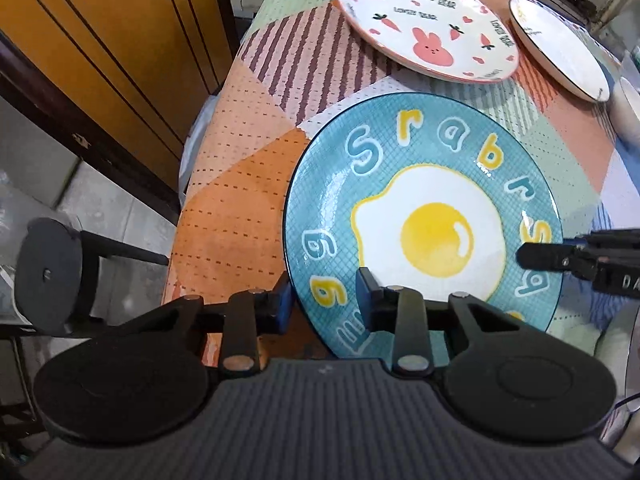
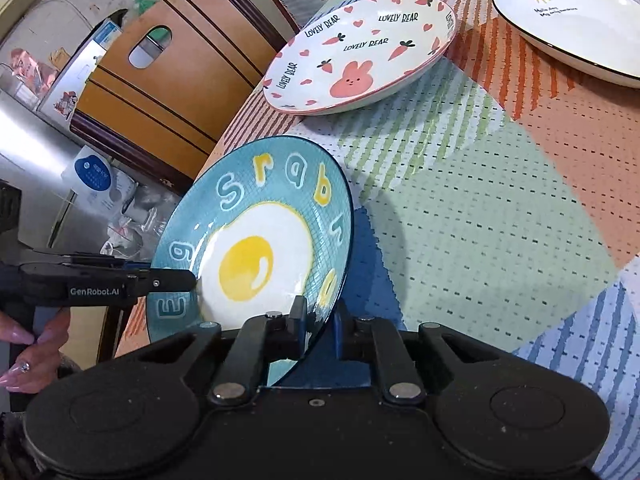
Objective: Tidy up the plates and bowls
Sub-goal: 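Lift and carry the blue egg plate with both tools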
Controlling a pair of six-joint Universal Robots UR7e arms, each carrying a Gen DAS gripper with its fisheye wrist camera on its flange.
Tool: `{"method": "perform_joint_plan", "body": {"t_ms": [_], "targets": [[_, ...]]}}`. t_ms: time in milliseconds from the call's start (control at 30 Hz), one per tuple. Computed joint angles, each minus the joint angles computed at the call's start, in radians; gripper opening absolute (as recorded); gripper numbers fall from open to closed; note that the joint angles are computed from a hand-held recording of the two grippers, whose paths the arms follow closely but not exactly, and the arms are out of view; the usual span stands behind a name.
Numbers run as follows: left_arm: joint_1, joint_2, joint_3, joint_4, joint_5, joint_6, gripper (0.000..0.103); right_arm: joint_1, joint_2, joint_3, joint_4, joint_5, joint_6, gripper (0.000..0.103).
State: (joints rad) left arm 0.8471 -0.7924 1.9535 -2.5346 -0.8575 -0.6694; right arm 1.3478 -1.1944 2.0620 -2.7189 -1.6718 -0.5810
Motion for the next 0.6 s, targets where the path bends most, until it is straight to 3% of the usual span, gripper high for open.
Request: {"method": "perform_joint_plan", "body": {"t_ms": [233,333,600], "targets": [[-0.059,-0.002,0.005,-0.093,-0.006,0.071,0.031,-0.014,-0.086,-0.024,0.09,0.054,-0.067,0.018],[-0.084,0.025,-0.034,-0.102,-0.011,0.106,0.031,-0.026,-0.133,-0.039,0.114,0.078,-0.071,0.018],[-0.096,0.155,-0.212,-0.089,-0.097,0.21,0.03,-0.067,-0.253,-0.061,0.139,0.047,-0.118,0.018]]}}
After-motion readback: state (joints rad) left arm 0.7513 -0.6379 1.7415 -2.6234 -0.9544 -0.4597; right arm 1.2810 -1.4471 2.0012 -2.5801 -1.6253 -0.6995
